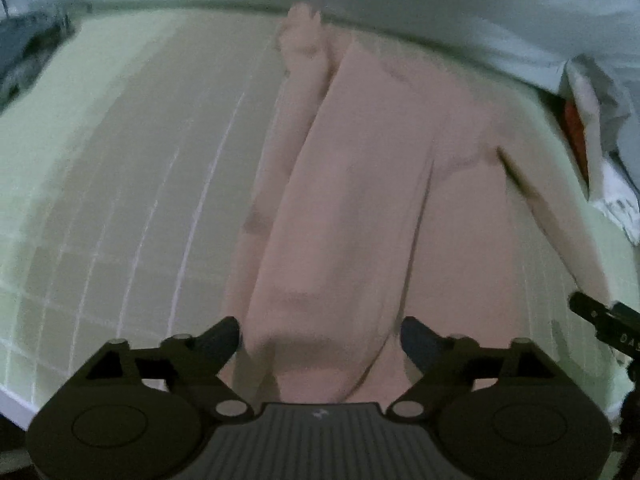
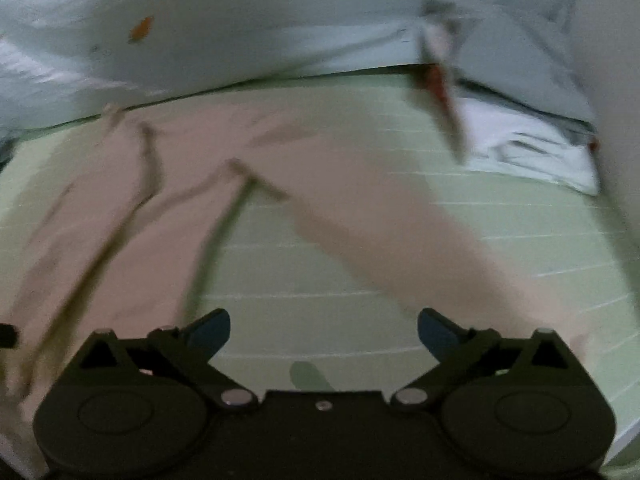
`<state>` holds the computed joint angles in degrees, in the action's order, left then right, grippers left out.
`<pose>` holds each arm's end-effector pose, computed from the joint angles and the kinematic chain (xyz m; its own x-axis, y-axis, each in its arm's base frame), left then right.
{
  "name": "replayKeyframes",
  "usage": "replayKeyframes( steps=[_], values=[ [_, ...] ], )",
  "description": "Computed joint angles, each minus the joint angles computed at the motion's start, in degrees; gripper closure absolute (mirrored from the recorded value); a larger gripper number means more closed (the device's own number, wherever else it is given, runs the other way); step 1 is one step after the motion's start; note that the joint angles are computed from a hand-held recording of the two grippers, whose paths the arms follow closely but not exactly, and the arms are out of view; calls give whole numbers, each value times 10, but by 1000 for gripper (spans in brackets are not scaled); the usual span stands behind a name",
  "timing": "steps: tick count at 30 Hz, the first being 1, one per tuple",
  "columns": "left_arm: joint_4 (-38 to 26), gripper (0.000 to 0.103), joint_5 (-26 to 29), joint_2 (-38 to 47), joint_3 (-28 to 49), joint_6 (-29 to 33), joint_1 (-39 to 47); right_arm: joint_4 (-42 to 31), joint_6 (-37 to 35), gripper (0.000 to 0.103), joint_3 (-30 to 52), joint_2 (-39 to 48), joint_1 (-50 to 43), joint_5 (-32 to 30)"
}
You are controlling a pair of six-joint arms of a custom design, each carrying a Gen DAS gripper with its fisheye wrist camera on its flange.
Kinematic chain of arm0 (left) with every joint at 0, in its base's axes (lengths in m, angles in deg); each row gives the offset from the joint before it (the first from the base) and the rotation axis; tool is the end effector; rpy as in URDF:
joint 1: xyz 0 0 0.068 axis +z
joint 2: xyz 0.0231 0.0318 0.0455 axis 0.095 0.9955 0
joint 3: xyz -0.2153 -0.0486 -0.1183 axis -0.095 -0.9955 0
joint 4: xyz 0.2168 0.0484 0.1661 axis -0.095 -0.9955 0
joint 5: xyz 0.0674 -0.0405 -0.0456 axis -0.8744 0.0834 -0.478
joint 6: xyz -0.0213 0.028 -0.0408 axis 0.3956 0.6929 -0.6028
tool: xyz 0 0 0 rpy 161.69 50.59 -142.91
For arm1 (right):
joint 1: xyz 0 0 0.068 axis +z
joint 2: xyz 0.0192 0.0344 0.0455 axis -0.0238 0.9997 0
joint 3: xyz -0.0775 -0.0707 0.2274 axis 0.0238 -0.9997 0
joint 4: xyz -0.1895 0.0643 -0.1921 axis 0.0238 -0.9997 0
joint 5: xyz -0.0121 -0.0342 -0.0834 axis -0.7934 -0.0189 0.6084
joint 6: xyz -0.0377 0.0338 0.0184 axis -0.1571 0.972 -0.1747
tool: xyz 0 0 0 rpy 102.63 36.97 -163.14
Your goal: Fold clothes
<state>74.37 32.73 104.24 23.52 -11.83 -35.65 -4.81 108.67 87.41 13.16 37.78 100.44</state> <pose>0.1532 -0.1225 0.0638 -0.8830 -0.2243 -0.4124 -0.1770 0.9727 -0.1501 0.1524 0.1060 0.0294 -0.7800 0.0083 -0.6257 0.0050 1.0000 0.0071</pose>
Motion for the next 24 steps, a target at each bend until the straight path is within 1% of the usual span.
replayKeyframes(
  steps=[2, 5, 9, 11, 12, 15, 16, 18, 22, 24],
  values=[
    [-22, 11, -36, 23, 29, -14, -20, 22, -19, 2, -16, -3, -70, -20],
    [-51, 11, -74, 38, 54, -45, -49, 48, -48, 2, -16, 27, -174, -36],
    [-63, 11, -100, 75, 86, -91, -77, 74, -74, 2, 1, 89, -291, -28],
    [-76, 11, -113, 95, 103, -118, -94, 78, -69, 1, 15, 124, -333, -9],
    [-84, 11, -118, 100, 108, -133, -103, 80, -70, 1, 23, 144, -355, -10],
    [-113, 11, -131, 113, 123, -177, -125, 101, -87, 0, 41, 198, -424, -48],
    [-119, 11, -131, 115, 124, -189, -128, 128, -89, 0, 35, 207, -445, -70],
    [-122, 11, -130, 113, 122, -199, -124, 142, -85, 0, 35, 219, -472, -102],
    [-126, 11, -135, 105, 118, -198, -113, 143, -75, 1, 38, 225, -474, -106],
    [-126, 11, -137, 98, 115, -185, -107, 146, -67, 6, 30, 216, -462, -102]
  ],
)
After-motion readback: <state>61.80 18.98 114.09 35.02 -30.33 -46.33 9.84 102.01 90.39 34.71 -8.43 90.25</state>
